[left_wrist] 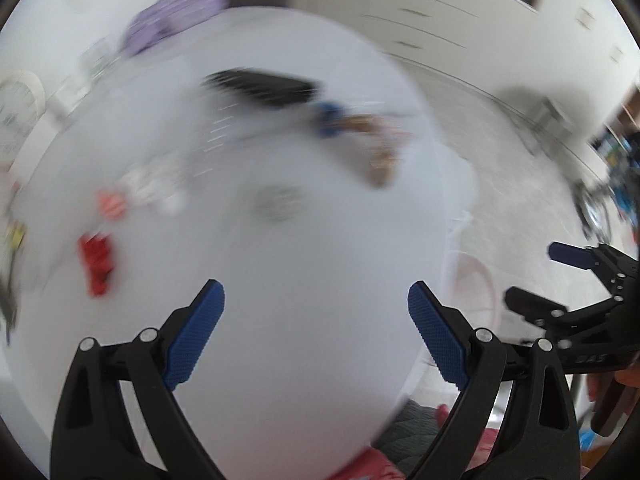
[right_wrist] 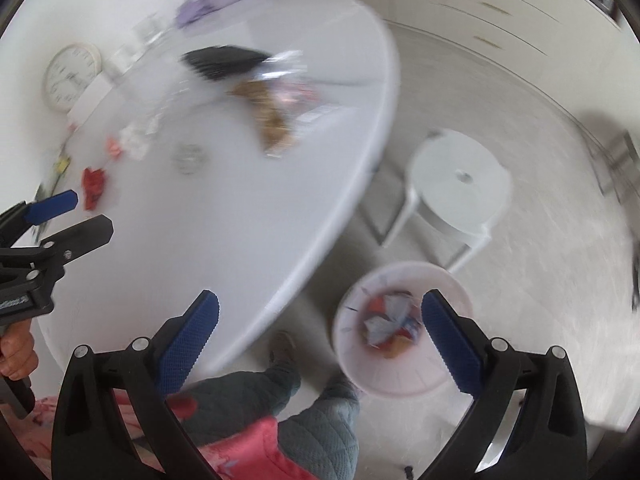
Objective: Collect trash
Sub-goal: 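Move both tools back over the table toward the red tissue, then grasp the red tissue with the left gripper while the right grasps the crumpled foil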
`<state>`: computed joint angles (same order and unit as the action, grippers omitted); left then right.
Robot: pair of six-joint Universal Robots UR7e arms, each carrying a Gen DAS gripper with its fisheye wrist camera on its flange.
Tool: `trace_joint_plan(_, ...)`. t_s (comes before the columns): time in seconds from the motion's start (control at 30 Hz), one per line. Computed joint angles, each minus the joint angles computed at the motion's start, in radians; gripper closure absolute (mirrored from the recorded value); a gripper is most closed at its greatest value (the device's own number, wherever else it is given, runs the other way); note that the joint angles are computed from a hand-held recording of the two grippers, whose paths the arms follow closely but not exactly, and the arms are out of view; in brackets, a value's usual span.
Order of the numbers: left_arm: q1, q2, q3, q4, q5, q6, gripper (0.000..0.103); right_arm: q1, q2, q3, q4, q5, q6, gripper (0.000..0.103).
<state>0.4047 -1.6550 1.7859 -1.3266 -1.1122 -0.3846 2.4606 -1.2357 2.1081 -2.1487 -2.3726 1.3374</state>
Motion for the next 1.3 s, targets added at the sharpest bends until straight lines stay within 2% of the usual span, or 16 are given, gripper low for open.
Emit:
trace_joint_plan(0.23, 0.182, -0.009, -0.088, 0.085, 0.144, -0.071, 0.014, -0.08, 0.169, -0.141, -0.206, 0.018, -0.31, 0.002)
trace_joint_plan(0.37, 0.263, 0.013, -0.132, 0.087, 0.209, -0.058, 0.014, -0.112, 0.237, -0.22, -0.244, 0.025, -0.397, 0.002)
trace_joint_plan(0.6, 0.349, 0.049, -0.174, 0.047, 0.237, -0.03, 0.014, -0.147, 0.28, -0.27, -0.239, 0.042, -0.414, 0.002)
trace_joint_plan(0.73, 0.383, 0.065, -0.158, -0.025, 0.254, 0.025, 0.014, -0.155, 0.285, -0.277, -0.217, 0.051, -0.405, 0.002)
trace_joint_plan(0.97, 0.462, 0.142, -0.167, -0.09, 0.285, 0.077, 0.014, -0.16, 0.286, -0.281, -0.19, 0.063, -0.389, 0.002)
trace_joint_plan(1.07, 0.483, 0.163, -0.173, -0.111, 0.289, 0.085, 0.024, -0.162, 0.284, -0.28, -0.181, 0.064, -0.378, 0.002)
trace_joint_plan(1.2, 0.512, 0.192, -0.2, -0.086, 0.262, 0.08, 0.058, -0.162, 0.282, -0.277, -0.178, 0.065, -0.368, 0.002)
trace_joint_plan(1.3, 0.517, 0.185, -0.192, -0.112, 0.265, 0.086, 0.067, -0.161, 0.282, -0.275, -0.189, 0.06, -0.372, 0.002)
